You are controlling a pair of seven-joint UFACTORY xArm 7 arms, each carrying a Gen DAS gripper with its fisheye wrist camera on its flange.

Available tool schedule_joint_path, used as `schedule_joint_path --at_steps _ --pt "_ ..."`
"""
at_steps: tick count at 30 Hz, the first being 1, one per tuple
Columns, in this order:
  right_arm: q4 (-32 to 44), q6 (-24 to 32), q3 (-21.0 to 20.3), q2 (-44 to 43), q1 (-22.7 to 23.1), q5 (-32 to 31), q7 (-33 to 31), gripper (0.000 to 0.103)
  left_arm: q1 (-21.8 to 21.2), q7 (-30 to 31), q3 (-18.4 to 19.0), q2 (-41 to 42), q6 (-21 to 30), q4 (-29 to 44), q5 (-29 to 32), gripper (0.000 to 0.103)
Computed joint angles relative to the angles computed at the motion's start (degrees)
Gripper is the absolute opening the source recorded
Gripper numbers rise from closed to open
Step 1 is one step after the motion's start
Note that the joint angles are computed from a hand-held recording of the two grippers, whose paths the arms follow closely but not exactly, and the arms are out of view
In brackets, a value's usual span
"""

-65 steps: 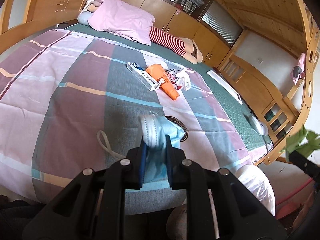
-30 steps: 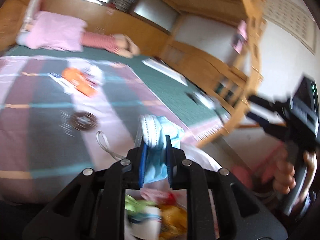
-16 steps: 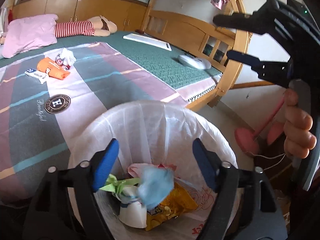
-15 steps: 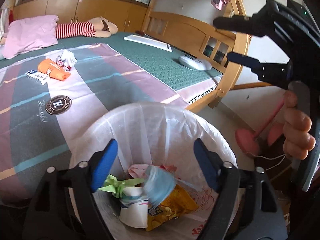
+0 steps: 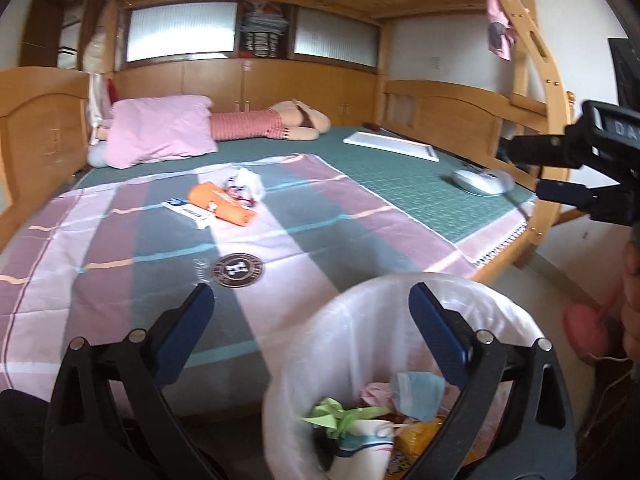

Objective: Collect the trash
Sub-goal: 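Move both open tools from the basket toward the orange box on the sheet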

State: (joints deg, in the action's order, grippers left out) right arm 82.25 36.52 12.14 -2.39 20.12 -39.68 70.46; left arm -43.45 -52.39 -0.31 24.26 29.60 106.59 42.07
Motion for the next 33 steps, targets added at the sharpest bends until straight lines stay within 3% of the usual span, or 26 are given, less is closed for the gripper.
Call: schedule_joint_path --at_steps 7,19,33 --pt "2.20 2.16 0.20 2.06 1.32 -2.25 -0.90 0.080 -0.16 -3.89 1.26 -0.93 2.35 -1.05 3.02 0.099" --pt "2.50 2.18 -1.26 2.93 3.03 -0.83 -2.61 0.080 1.24 -8.63 0.38 -1.06 6.76 -1.03 4.40 0.099" --pt "4.06 3.91 -1.37 4.82 3.82 -1.28 -3.75 0.080 2.99 -9.55 -0.33 -0.70 9.40 -1.40 1.62 0.099"
